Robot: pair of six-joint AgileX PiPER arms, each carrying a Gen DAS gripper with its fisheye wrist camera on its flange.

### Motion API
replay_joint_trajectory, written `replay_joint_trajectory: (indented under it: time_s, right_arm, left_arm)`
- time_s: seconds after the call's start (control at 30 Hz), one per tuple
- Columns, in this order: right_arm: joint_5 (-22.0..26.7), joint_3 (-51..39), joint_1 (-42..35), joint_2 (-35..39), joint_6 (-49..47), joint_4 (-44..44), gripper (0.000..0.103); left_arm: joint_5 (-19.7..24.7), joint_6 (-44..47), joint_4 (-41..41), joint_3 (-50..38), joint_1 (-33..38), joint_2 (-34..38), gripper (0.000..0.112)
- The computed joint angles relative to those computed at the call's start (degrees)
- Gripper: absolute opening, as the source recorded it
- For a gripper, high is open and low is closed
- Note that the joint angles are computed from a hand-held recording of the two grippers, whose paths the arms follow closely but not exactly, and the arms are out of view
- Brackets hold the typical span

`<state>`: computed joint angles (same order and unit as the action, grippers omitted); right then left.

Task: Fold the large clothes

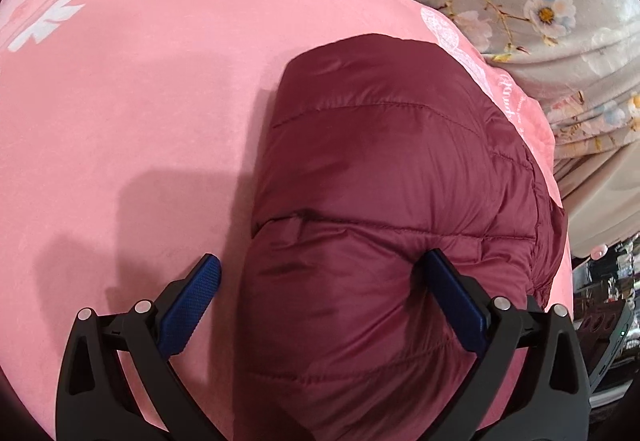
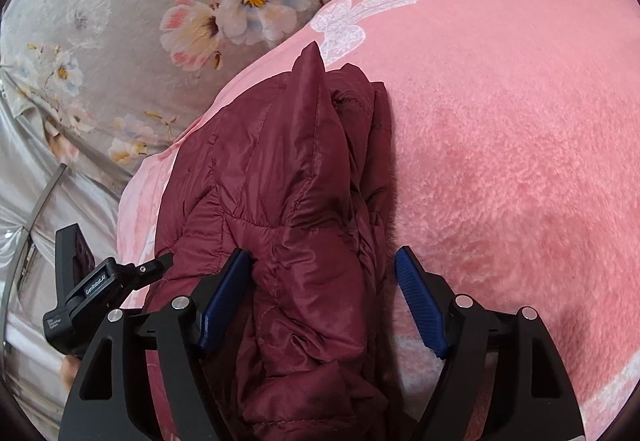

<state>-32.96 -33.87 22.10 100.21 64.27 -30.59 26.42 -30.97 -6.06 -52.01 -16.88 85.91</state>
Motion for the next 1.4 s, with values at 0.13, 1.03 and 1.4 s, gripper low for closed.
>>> replay_joint_trajectory:
  time_s: [0.13, 1.03, 1.4]
  right_arm:
    - [-1.3, -0.2, 0.1, 0.8, -2.0, 0.7, 0.075]
    - [-8.1, -0.9, -4.5, 2.1, 9.6, -11.8, 0.034]
    - [9.9, 10.5, 10.0, -26.8, -7.4, 11.9, 0.021]
  left_arm:
    - [-2.9, 0.6, 1.1, 0.7, -0.8, 0.9, 0.098]
    - [-3.7, -5.0, 11.9, 0.9, -5.4, -1.1, 0.072]
    - [13.0, -13.5, 26.1, -3.0, -18.5, -16.9, 0.039]
